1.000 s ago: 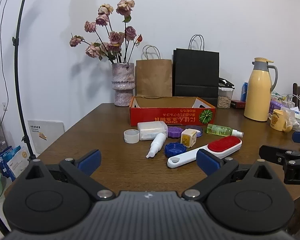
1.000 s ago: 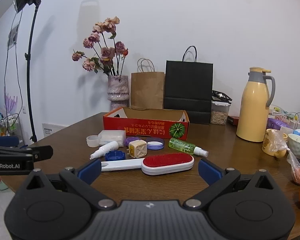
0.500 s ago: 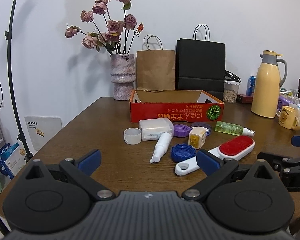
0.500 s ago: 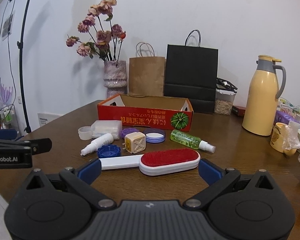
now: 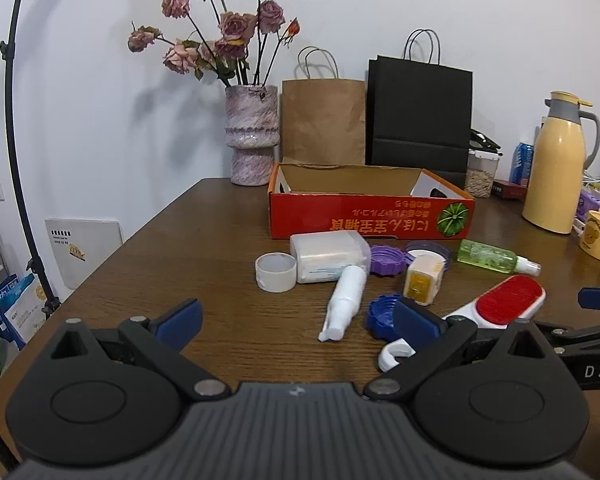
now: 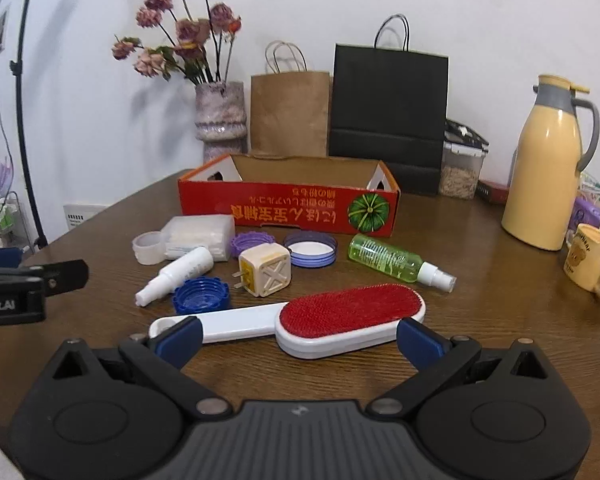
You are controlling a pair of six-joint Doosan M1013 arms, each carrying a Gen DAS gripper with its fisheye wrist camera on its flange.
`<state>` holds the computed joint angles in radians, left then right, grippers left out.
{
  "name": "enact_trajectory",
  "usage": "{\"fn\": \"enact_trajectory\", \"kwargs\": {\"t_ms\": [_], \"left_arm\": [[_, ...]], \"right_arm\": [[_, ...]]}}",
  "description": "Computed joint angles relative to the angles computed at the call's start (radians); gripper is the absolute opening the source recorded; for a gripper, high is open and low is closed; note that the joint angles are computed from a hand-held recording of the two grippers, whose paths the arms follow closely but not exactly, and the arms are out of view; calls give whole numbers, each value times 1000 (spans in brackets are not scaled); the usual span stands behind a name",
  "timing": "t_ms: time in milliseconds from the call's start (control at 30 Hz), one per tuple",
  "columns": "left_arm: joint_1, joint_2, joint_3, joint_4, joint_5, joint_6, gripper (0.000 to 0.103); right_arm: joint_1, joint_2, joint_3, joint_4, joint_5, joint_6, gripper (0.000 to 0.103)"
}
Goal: Organize rigid objects
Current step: 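Grasp the red-and-white lint brush with the right gripper while the left gripper approaches the white spray bottle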
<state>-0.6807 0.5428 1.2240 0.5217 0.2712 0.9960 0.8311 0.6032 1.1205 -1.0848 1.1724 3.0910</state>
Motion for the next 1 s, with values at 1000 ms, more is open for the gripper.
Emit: {"fn": "enact_trajectory", "kwargs": {"t_ms": [1000], "left_arm": [[21,122,-204,-153,160,126,103]], "right_arm": [[-115,98,-159,234,75,-212,103]]}}
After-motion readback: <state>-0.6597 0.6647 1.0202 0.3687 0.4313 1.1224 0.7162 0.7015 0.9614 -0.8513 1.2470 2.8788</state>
